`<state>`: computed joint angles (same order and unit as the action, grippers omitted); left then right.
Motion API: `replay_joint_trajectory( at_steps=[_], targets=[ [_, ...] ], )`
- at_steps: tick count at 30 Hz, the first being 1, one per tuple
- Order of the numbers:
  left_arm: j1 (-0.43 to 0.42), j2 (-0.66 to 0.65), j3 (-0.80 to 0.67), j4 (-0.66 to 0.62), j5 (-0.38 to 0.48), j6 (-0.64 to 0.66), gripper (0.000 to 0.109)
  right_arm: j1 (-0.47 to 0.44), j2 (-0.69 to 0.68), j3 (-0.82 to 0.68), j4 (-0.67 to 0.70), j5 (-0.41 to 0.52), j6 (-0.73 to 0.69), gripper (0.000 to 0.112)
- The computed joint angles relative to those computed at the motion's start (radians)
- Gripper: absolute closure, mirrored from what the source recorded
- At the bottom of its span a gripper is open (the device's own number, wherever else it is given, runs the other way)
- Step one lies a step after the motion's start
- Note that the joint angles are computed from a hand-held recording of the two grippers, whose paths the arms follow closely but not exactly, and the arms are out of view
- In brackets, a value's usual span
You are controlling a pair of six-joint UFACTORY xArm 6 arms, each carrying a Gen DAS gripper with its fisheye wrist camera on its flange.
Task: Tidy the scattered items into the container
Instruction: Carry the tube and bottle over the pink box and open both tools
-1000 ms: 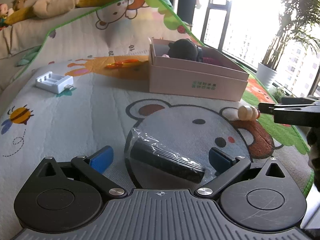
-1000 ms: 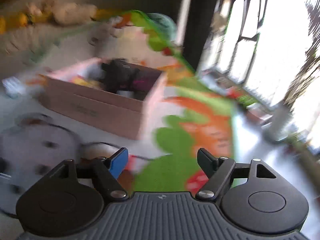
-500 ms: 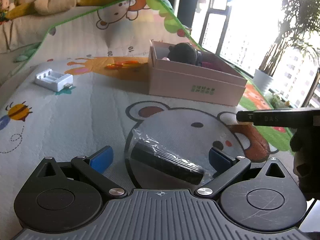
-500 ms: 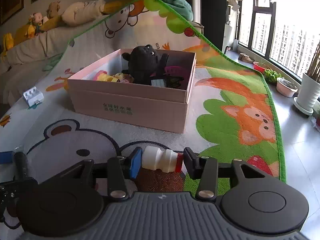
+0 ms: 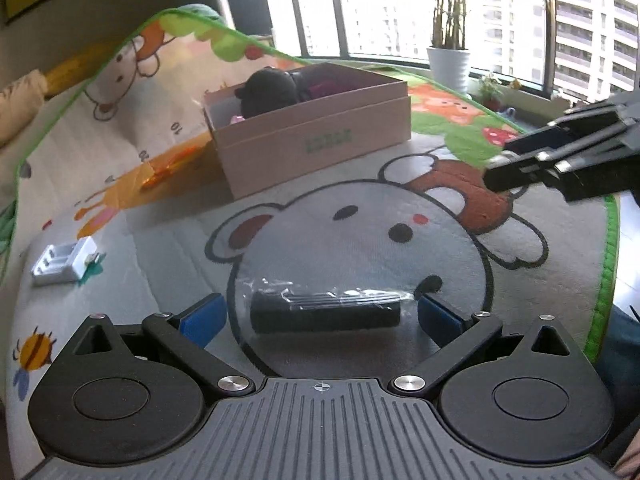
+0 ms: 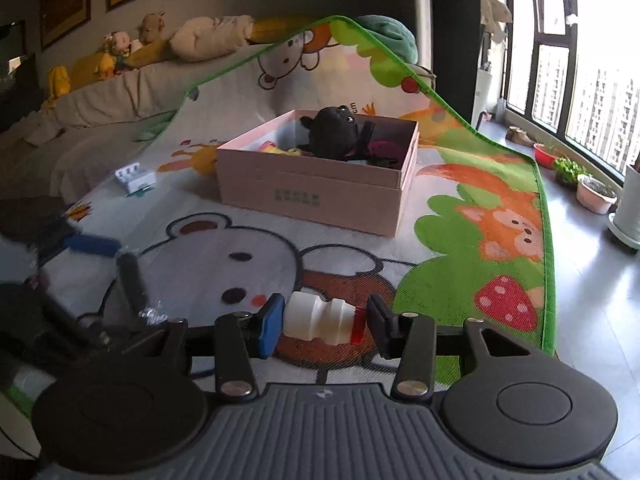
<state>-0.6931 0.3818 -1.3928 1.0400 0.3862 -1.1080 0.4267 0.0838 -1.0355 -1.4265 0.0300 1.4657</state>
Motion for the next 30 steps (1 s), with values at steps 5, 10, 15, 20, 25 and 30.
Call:
replay_joint_trajectory(
  at_steps=[5,10,15,20,25,30],
  targets=[
    [0.019,0.013,-0.001,-0.007,-0.049,-0.043,0.006,0.000,-0.003,0.009,-0.009,-0.025,0.009,0.067],
    [0.013,0.010,-0.002,0.015,-0.045,-0.085,0.019,0.002,-0.005,0.039,0.098,-0.036,-0.091,0.067],
    [-0.009,0.013,-0.028,-0.058,-0.019,-0.017,0.018,0.024,-0.044,0.111,0.452,-0.020,-0.437,0.068],
    [-0.003,0.020,-0.099,-0.055,-0.036,0.040,0.018,0.037,-0.108,0.154,0.801,0.003,-0.785,0.068],
    [0.034,0.076,-0.270,0.032,-0.082,0.084,0.018,0.038,-0.092,0.044,1.078,0.044,-1.033,0.067],
    [0.077,0.251,-0.573,0.014,-0.096,0.194,0.018,0.016,0.063,-0.248,1.260,0.036,-1.144,0.068]
  ],
)
